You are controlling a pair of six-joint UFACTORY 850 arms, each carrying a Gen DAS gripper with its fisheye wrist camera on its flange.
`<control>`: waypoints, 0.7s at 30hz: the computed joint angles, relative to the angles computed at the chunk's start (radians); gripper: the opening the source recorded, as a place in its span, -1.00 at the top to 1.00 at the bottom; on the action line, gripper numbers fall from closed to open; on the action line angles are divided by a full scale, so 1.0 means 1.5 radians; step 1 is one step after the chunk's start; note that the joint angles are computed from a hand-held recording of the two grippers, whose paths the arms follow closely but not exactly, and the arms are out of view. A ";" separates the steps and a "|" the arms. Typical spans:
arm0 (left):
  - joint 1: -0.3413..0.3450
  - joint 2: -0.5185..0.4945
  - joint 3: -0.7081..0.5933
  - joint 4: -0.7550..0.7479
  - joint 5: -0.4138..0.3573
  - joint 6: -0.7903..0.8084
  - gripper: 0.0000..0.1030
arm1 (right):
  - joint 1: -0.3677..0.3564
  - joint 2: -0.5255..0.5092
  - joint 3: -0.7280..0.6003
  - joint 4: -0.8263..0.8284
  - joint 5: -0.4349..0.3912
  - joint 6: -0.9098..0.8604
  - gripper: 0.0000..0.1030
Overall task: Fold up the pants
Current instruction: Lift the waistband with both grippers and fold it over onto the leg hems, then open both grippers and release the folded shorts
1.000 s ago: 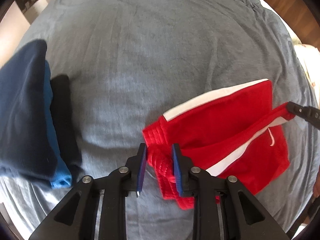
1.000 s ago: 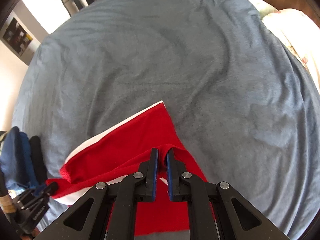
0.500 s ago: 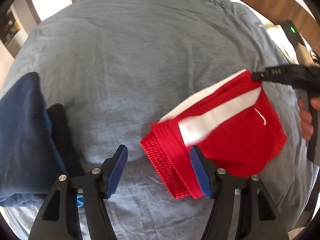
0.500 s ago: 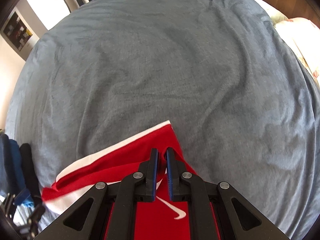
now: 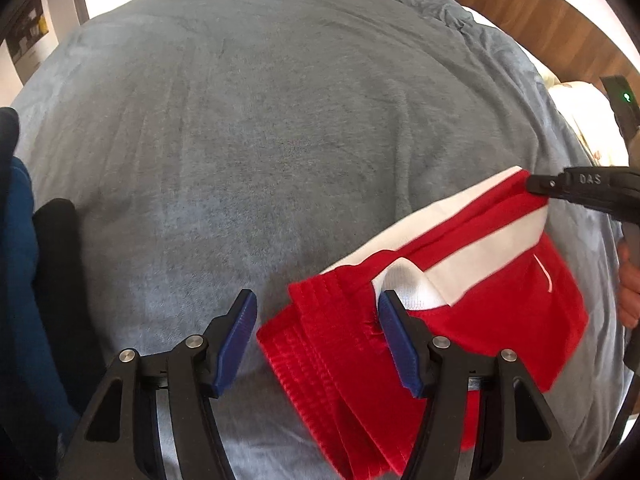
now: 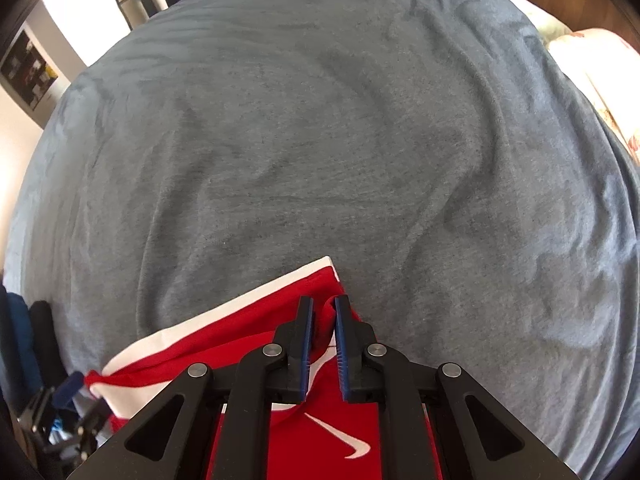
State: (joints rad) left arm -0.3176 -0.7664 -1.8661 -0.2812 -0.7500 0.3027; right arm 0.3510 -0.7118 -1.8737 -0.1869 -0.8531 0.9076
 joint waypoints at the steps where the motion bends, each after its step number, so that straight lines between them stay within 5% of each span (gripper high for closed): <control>1: 0.000 -0.005 -0.005 -0.001 0.001 0.001 -0.20 | 0.000 0.002 0.005 0.001 0.003 0.000 0.78; 6: -0.004 -0.023 -0.014 0.003 0.013 -0.017 -0.20 | -0.002 0.007 0.020 0.002 0.017 0.009 0.78; 7: -0.005 -0.025 -0.015 0.002 0.014 -0.021 -0.13 | -0.003 0.008 0.025 0.005 0.021 0.008 0.78; 8: -0.005 -0.026 -0.015 -0.002 0.016 -0.021 0.16 | -0.004 0.009 0.027 0.006 0.025 0.010 0.78; 11: -0.010 -0.014 0.001 0.019 0.036 -0.039 0.40 | -0.003 0.009 0.031 0.009 0.033 0.008 0.78; 21: -0.014 0.075 0.084 0.083 0.073 -0.100 0.51 | 0.009 0.062 0.091 -0.045 0.075 0.053 0.80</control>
State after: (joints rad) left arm -0.3385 -0.6537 -1.7396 -0.1567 -0.6410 0.1523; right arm 0.3651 -0.6188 -1.7374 -0.2546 -0.7398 0.9871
